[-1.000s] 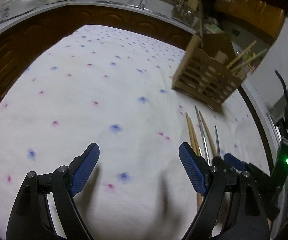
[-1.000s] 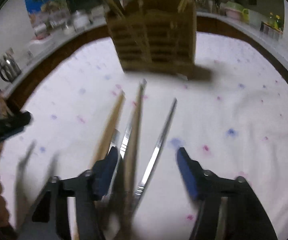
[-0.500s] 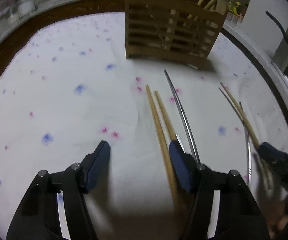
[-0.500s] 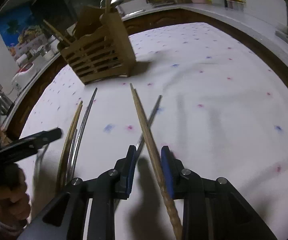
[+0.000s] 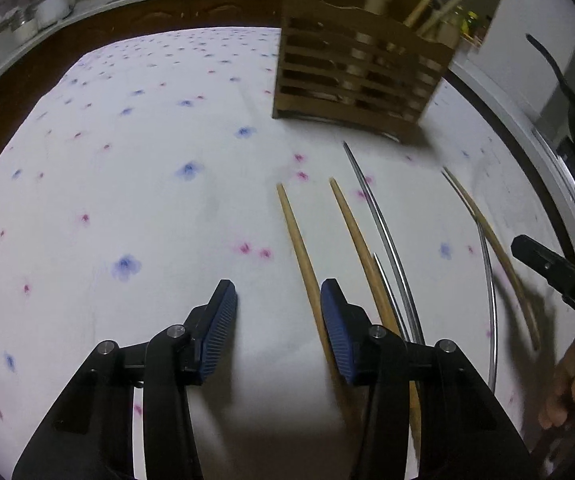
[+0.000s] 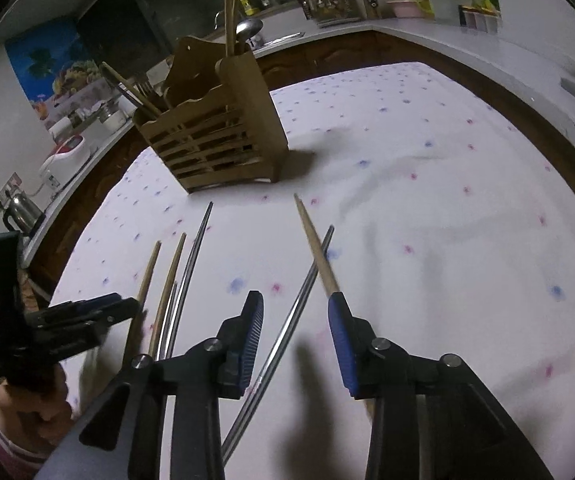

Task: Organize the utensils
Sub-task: 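Grasp a bamboo chopstick with the left tool while the right tool grasps another, then lift both chopsticks over the wooden holder and lower them inside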

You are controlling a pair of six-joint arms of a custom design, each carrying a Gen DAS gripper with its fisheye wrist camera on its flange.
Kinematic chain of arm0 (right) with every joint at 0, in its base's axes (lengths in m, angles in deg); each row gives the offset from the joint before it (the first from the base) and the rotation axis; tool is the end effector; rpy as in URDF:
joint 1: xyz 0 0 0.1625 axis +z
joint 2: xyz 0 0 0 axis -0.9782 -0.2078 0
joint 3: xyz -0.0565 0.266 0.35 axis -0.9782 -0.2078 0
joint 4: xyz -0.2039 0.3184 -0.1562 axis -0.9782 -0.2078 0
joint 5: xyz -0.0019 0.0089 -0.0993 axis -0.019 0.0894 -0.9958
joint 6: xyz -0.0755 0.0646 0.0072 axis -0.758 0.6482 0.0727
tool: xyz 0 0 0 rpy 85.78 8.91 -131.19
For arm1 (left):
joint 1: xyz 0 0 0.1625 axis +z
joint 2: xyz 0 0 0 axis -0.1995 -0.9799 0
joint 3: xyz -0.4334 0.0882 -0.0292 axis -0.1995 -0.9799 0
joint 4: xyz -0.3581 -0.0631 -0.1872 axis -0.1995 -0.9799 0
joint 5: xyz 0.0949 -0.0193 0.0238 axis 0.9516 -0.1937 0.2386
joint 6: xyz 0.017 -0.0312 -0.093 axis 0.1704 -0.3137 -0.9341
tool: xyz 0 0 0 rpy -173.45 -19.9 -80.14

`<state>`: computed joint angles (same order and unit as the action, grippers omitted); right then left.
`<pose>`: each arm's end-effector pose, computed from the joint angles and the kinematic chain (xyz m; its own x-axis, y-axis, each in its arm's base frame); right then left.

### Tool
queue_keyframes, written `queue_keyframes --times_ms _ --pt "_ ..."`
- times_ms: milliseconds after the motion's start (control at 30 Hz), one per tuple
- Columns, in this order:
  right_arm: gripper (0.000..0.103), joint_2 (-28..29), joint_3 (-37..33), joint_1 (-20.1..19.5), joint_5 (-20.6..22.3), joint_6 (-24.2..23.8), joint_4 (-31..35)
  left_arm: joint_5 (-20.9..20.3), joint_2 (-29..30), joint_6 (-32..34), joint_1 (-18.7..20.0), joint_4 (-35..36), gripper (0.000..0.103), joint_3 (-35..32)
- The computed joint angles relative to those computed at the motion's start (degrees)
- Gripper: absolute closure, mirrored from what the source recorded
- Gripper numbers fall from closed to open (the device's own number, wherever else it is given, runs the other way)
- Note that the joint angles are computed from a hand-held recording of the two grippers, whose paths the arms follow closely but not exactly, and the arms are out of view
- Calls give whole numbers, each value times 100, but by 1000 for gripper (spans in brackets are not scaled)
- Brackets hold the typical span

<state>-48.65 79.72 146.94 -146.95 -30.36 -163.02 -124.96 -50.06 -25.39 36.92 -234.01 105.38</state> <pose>0.0168 -0.3066 0.2871 -0.8797 -0.0426 0.4735 -0.3393 0.7538 -0.5626 -0.2961 -0.3579 -0.0024 -0.7850 0.1806 -0.5926 0.4218 0.8564 -0.2978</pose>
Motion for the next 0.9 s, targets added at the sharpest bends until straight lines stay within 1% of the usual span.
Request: queue_keyframes --times_ms 167,233,300,333,367,400,433,467,500,533,567,600,700,800,900 --pt "67 719 -561 515 -572 -71 -172 -25 175 263 235 85 58 -380" --pt "67 1085 -813 734 -886 -156 -238 -72 280 380 335 171 59 -554" --pt "67 1461 -1075 902 -1217 -241 -244 30 372 472 342 251 59 -665" --pt "67 1632 -1191 963 -1370 -277 -232 83 414 527 347 284 63 -715" --pt "69 1805 -1299 1013 -1535 -319 -208 143 450 566 346 322 66 -754" --pt "70 2008 -1380 1058 -1732 -386 -270 204 479 606 339 356 72 -781" --pt "72 2154 -1362 1100 -1783 -613 -571 249 489 638 337 375 80 -793" --pt "74 2258 -1371 1159 -1932 -736 -708 295 503 651 340 402 84 -810" --pt "86 2335 -1360 1203 -2002 -835 -860 297 498 669 355 399 93 -819" --pt "93 2332 -1361 1212 -2001 -815 -843 254 480 704 387 356 95 -819" --pt "97 2292 -1365 1206 -1980 -739 -770 202 446 715 414 325 95 -808" --pt "98 2237 -1357 1191 -1941 -683 -705 158 404 711 424 279 95 -772" --pt "98 1990 -1256 1135 -1726 -527 -559 116 271 693 373 69 97 -604" --pt "98 1671 -1129 1157 -1504 -352 -459 51 45 636 229 -275 98 -350" --pt "98 1100 -941 1122 -1120 -150 -215 65 -255 515 13 -526 98 -74"
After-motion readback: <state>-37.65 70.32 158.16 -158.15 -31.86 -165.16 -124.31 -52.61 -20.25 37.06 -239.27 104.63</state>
